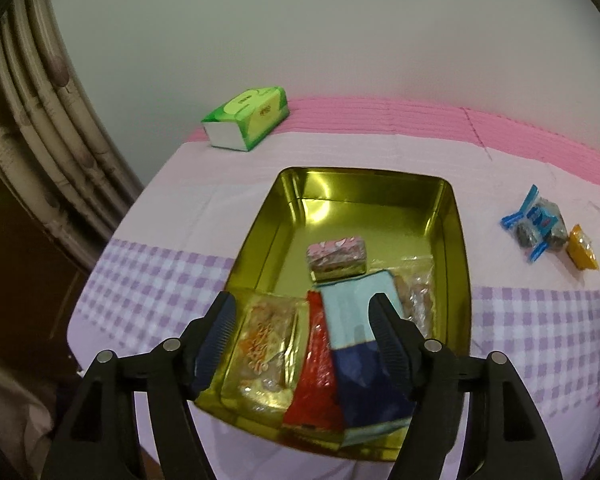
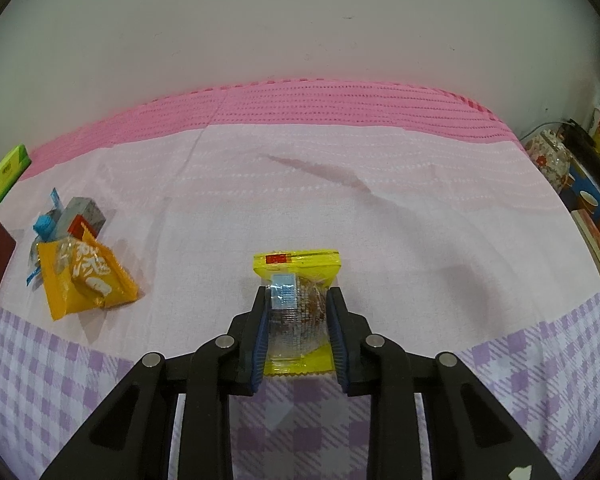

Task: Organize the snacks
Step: 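Carry the yellow-wrapped snack into the tin and open the right gripper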

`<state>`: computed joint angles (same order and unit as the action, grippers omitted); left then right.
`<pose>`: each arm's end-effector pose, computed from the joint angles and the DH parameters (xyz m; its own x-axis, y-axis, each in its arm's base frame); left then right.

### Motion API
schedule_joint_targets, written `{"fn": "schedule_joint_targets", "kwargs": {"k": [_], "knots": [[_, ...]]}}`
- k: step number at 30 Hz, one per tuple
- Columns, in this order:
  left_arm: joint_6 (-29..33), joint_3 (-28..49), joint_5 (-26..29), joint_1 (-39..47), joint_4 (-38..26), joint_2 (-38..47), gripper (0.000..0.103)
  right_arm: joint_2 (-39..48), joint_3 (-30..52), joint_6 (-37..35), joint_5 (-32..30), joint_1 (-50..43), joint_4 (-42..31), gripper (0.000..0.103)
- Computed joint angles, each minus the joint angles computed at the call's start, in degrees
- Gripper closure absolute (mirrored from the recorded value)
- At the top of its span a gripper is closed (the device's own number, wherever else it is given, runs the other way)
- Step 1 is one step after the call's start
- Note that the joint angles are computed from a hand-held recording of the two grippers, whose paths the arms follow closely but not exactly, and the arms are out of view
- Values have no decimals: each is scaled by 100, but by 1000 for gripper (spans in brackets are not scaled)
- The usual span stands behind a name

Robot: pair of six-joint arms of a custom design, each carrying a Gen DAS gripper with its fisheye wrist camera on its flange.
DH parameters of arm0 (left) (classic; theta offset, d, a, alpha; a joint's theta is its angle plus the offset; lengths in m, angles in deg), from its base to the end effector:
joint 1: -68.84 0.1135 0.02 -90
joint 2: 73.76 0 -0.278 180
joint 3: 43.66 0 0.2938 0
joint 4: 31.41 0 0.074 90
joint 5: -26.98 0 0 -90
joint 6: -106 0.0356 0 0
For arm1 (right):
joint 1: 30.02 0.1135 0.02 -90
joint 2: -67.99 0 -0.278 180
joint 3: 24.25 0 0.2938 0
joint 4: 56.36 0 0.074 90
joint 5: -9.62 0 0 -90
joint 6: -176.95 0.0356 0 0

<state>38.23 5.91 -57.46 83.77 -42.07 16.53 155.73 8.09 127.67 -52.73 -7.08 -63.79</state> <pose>0.3027 0.0771 0.1143 -0.7737 0.1834 -0.6064 0.1023 0.9808 0.1661 0.2128 0.0721 0.0556 -0.7189 0.3232 -0.6154 0.4207 0.9071 -0.0150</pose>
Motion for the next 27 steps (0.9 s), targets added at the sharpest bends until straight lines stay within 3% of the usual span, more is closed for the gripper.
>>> {"fn": "schedule_joint_targets", "kwargs": {"k": [10,16,27], "knots": [[-137,45,180,447,-41,12,29,-1027,-135,867,172,482,-1060,79],[-249,165,131,565,-103,84,26,-1630,363,994,503,1124,-1854,79],[-304,299,74,981,-101,184,26,397,2498,183,55,2323,-1319,79]]}}
